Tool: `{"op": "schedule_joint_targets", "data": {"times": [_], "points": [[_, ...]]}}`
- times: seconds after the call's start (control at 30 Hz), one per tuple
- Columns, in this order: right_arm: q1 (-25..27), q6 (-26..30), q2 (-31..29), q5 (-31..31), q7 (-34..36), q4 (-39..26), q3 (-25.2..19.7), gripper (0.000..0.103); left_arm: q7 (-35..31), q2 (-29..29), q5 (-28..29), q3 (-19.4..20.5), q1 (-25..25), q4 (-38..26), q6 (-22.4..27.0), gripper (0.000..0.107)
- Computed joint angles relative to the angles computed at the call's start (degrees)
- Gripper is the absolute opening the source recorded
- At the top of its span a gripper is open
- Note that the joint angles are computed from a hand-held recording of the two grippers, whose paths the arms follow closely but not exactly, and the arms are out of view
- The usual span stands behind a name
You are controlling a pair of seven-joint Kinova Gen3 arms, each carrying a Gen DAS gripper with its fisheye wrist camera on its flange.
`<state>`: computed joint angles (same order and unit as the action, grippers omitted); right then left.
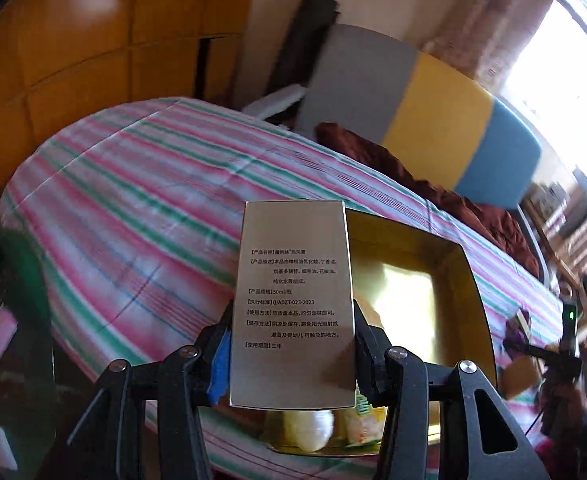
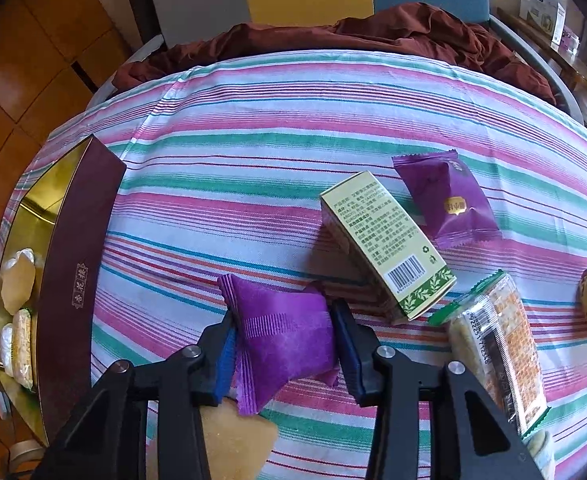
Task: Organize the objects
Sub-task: 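Carry the white box over the gold tray with the left gripper while the right gripper grasps a purple candy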
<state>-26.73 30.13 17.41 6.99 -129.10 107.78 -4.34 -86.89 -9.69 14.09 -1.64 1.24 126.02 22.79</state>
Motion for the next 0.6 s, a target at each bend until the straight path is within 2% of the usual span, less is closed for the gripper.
{"op": "schedule_joint_targets", "data": {"times": [0.13,0.17,0.23,0.3,0.4,0.47,0.6], "points": [[-1.2,0.2,0.2,1.4,-1.8,-0.2,0.8,0.043,-6.2,1.2,6.1,-3.5,2.1,0.2,-0.4,0.050],[-1.4,0.4,0.1,1.8,-2.2,-0.2,0.9,0.043,-8.2,1.9,7.8,-2.9,1.5,-0.2,-0.2,0.050],[-1.7,0.4,0.0,2.4,-2.8,-0.1,0.9,0.043,-11.7,3.5,10.3,1.5,-2.1,-1.3,0.1,0.050],[-1.4,0.4,-0.1,2.6,-2.8,0.1,0.8,0.043,-15.0,6.2,14.5,4.7,-5.4,-3.7,2.6,0.050],[-1.4,0.6,0.0,2.9,-2.9,-0.1,0.7,0.043,-16.4,11.2,20.8,3.4,-4.4,-8.5,7.1,0.050],[-1.4,0.7,0.2,3.0,-2.8,-0.3,0.6,0.043,-14.7,14.1,21.2,0.7,-0.1,-10.7,6.4,0.050],[-1.2,0.9,0.1,3.1,-2.6,-0.3,0.5,0.043,-5.4,19.5,15.7,-7.2,10.5,-16.3,6.3,0.050]]}}
